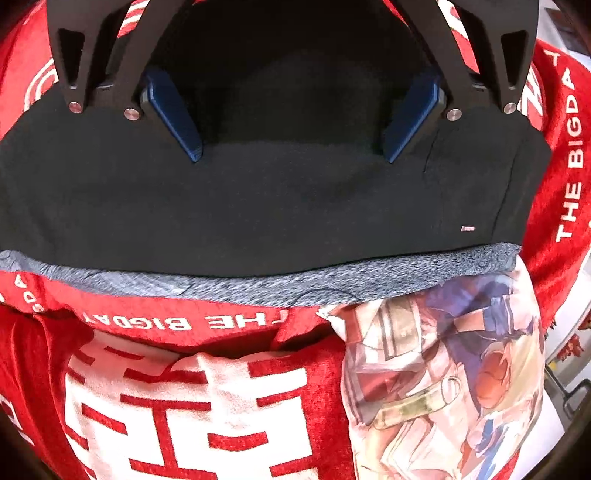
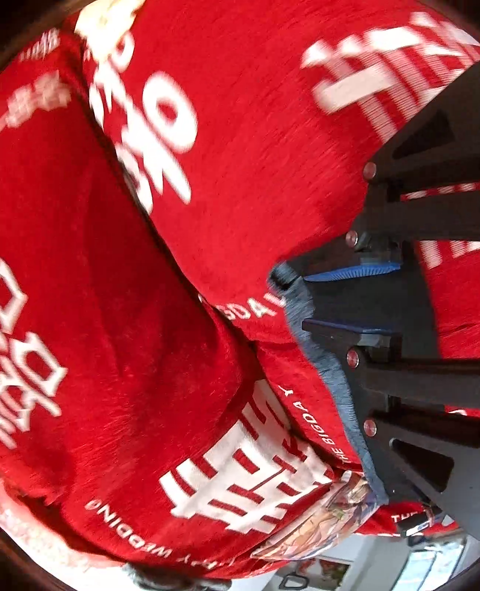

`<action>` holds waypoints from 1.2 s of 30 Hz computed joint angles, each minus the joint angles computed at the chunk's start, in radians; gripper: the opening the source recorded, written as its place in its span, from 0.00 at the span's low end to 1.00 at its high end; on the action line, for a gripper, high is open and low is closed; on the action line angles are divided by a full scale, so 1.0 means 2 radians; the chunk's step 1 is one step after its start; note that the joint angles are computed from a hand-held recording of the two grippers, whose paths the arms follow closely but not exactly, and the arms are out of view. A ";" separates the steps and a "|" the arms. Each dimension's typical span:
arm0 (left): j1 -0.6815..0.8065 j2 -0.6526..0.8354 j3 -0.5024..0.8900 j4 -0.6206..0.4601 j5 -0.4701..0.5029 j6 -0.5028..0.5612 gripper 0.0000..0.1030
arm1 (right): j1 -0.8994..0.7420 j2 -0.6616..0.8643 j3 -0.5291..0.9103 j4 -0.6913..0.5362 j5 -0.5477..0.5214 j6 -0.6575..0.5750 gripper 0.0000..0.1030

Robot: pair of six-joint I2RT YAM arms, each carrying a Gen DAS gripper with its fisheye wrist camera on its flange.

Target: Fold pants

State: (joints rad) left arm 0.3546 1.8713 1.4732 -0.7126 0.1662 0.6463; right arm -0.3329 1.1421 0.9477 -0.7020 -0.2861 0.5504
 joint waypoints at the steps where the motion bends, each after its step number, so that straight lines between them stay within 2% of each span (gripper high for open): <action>1: -0.001 -0.003 0.004 -0.011 0.010 -0.005 0.96 | 0.004 0.029 0.016 -0.002 -0.003 -0.007 0.22; 4: -0.019 -0.022 0.002 -0.034 0.053 0.001 0.96 | 0.021 0.124 0.084 -0.027 0.006 -0.044 0.22; 6: -0.045 -0.033 -0.008 -0.041 0.065 0.004 0.96 | 0.037 0.178 0.130 -0.069 0.028 -0.070 0.22; 9: -0.097 -0.038 -0.025 -0.046 0.076 -0.005 0.96 | 0.049 0.217 0.156 -0.104 0.047 -0.083 0.21; 10: -0.114 -0.042 -0.036 -0.042 0.073 -0.008 0.96 | 0.052 0.220 0.154 -0.107 0.052 -0.085 0.09; 11: -0.131 -0.046 -0.051 -0.037 0.071 -0.008 0.96 | 0.058 0.216 0.152 -0.103 0.066 -0.088 0.05; 14: -0.154 -0.061 -0.094 -0.006 0.057 -0.002 0.96 | 0.047 0.190 0.138 -0.074 0.095 -0.084 0.05; 16: -0.148 -0.070 -0.110 0.011 0.067 0.003 0.96 | 0.021 0.184 0.136 -0.060 0.115 -0.068 0.05; 19: -0.136 -0.055 -0.090 -0.011 0.075 0.002 0.96 | -0.009 0.163 0.123 -0.046 0.105 -0.035 0.09; 21: -0.137 -0.064 -0.102 -0.002 0.073 0.005 0.96 | -0.008 0.111 0.091 -0.024 0.064 -0.015 0.09; 23: -0.141 -0.069 -0.112 0.010 0.068 0.001 0.97 | 0.014 0.063 0.055 -0.006 0.014 -0.005 0.27; 24: -0.142 -0.069 -0.112 0.010 0.066 -0.003 0.97 | 0.029 0.051 0.044 -0.005 0.009 -0.004 0.45; 25: -0.142 -0.069 -0.111 0.008 0.066 -0.006 0.97 | 0.057 0.042 0.030 -0.007 0.019 -0.002 0.49; 27: -0.139 -0.071 -0.106 -0.002 0.059 -0.005 0.97 | 0.086 0.038 0.006 -0.006 0.049 -0.003 0.49; 29: -0.121 -0.081 -0.098 -0.014 0.054 0.014 0.96 | 0.102 0.037 -0.019 -0.028 0.103 0.020 0.31; 30: -0.106 -0.086 -0.093 -0.017 0.057 0.029 0.96 | 0.102 0.014 -0.037 -0.024 0.111 0.038 0.27; 31: -0.087 -0.091 -0.087 -0.017 0.063 0.044 0.97 | 0.110 -0.019 -0.052 -0.028 0.131 0.061 0.28; 32: -0.057 -0.094 -0.075 -0.015 0.075 0.060 0.97 | 0.136 -0.048 -0.054 -0.048 0.175 0.081 0.28; 34: -0.018 -0.076 -0.040 -0.026 0.080 0.070 0.96 | 0.198 -0.075 -0.047 -0.081 0.234 0.099 0.31; 35: 0.006 -0.053 -0.005 -0.040 0.076 0.068 0.96 | 0.237 -0.085 -0.045 -0.088 0.237 0.110 0.32; 36: 0.021 -0.030 0.028 -0.055 0.072 0.064 0.96 | 0.268 -0.088 -0.046 -0.079 0.215 0.117 0.32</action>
